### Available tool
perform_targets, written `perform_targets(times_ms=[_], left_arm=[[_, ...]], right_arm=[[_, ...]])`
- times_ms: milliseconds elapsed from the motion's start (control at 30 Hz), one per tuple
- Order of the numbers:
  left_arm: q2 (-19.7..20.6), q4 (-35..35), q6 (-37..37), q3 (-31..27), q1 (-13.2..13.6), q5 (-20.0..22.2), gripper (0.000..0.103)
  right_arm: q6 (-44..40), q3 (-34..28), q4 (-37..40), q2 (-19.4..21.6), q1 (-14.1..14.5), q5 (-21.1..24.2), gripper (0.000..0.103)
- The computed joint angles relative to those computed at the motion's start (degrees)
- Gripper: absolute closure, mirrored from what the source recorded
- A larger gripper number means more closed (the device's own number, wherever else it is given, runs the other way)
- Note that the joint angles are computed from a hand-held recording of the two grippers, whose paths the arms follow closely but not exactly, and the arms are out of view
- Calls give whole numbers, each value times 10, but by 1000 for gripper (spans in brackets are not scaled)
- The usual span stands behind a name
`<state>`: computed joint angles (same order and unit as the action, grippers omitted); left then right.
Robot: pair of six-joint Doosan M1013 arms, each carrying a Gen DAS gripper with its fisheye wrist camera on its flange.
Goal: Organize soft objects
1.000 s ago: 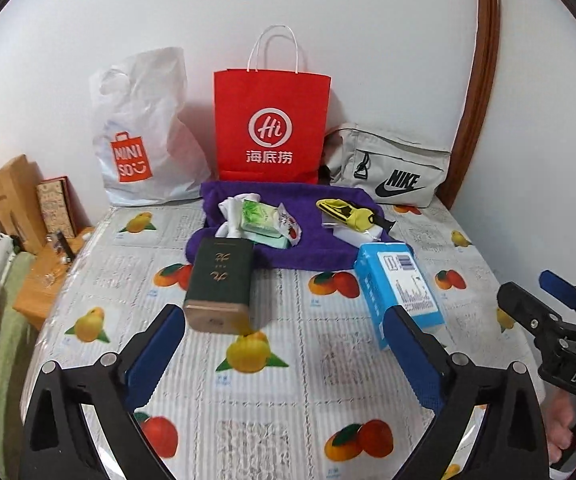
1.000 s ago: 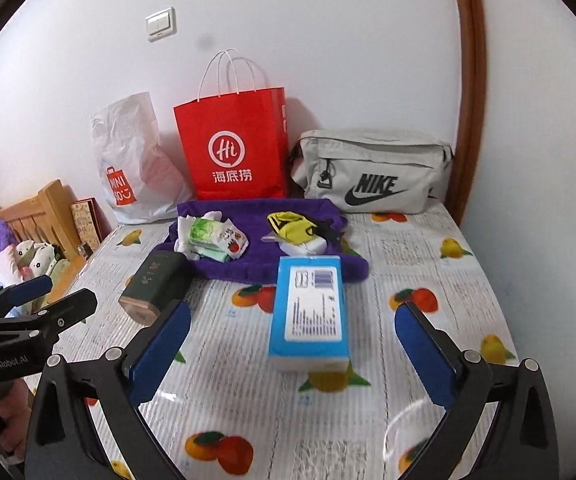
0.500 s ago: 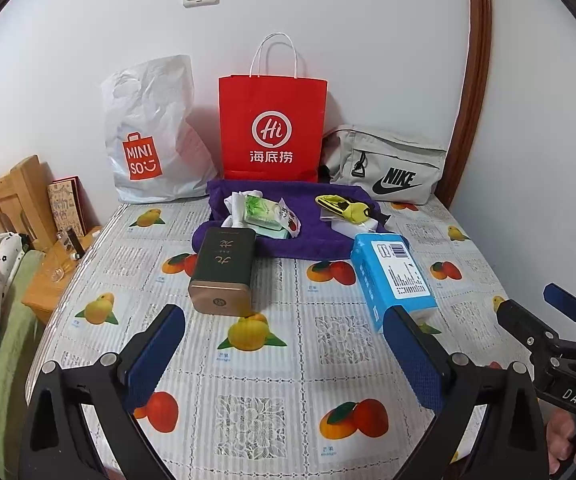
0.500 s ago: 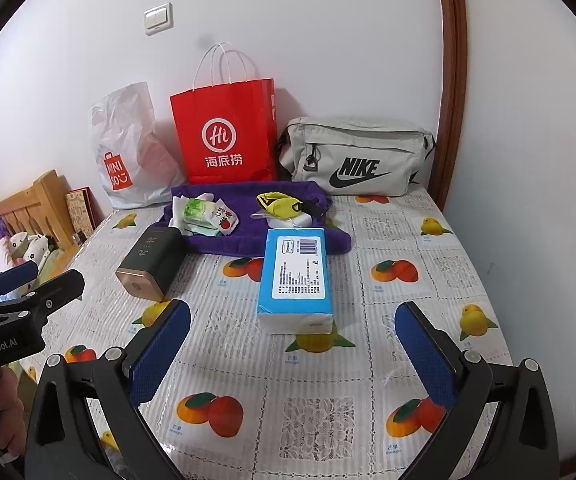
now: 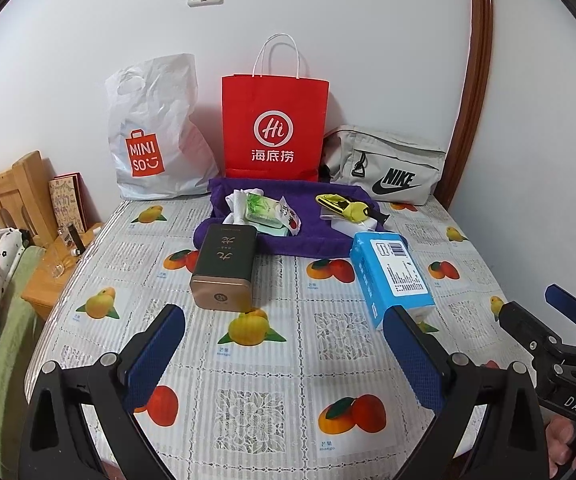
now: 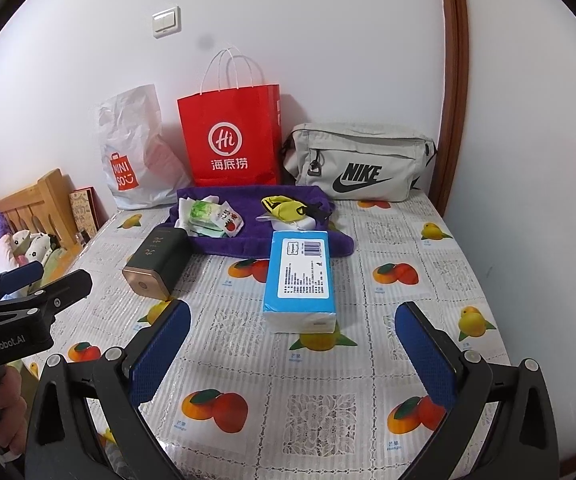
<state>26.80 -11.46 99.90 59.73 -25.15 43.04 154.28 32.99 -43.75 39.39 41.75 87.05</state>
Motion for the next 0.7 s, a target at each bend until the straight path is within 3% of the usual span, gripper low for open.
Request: perform_targets(times_ms=[700], left_arm=[[-5,-2,-1,5,1,-4,3]], right_arm=[[-9,-7,-4,2,4,-1,2]])
